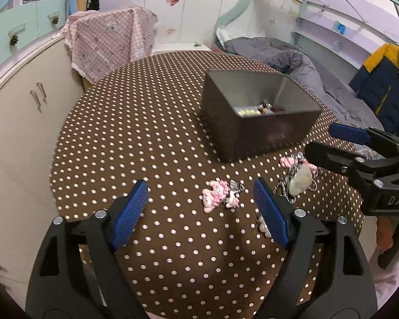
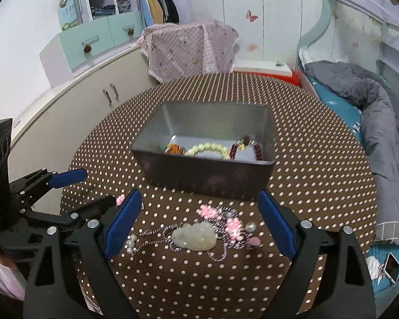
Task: Organize jewelry
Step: 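Withdraw both tools from the box back toward the remaining jewelry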
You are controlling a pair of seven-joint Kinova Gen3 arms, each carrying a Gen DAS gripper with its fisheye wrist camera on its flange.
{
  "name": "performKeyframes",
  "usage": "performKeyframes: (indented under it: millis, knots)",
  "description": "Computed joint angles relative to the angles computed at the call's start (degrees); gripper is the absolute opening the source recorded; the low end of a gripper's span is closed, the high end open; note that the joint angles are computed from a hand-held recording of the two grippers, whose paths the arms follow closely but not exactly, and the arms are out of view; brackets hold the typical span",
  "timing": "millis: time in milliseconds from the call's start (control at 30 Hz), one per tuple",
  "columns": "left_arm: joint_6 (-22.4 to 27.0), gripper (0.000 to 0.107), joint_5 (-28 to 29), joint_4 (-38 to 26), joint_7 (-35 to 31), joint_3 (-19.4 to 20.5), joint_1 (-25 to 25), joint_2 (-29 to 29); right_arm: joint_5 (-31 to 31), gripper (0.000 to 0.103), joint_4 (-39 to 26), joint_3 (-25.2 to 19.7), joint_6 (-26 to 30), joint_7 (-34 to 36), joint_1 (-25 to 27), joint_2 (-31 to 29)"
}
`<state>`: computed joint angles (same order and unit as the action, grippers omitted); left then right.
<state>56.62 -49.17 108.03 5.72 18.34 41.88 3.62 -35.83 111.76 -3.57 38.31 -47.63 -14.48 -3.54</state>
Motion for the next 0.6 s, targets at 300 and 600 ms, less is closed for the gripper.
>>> performKeyframes:
  millis: [300, 600]
  knots:
    - [-1.4, 0.072, -3.9, 2.5, 4.8, 0.0, 1.5, 1.6, 1.9, 0.085, 0.3, -1.3, 0.7, -2.3, -0.4, 1.6]
    - [-1.6, 0.058, -4.2, 2.8, 5.7, -1.0, 2.3, 2.3, 4.1, 0.085, -0.1, -2.4, 0.1, -4.6, -0.9, 3.0]
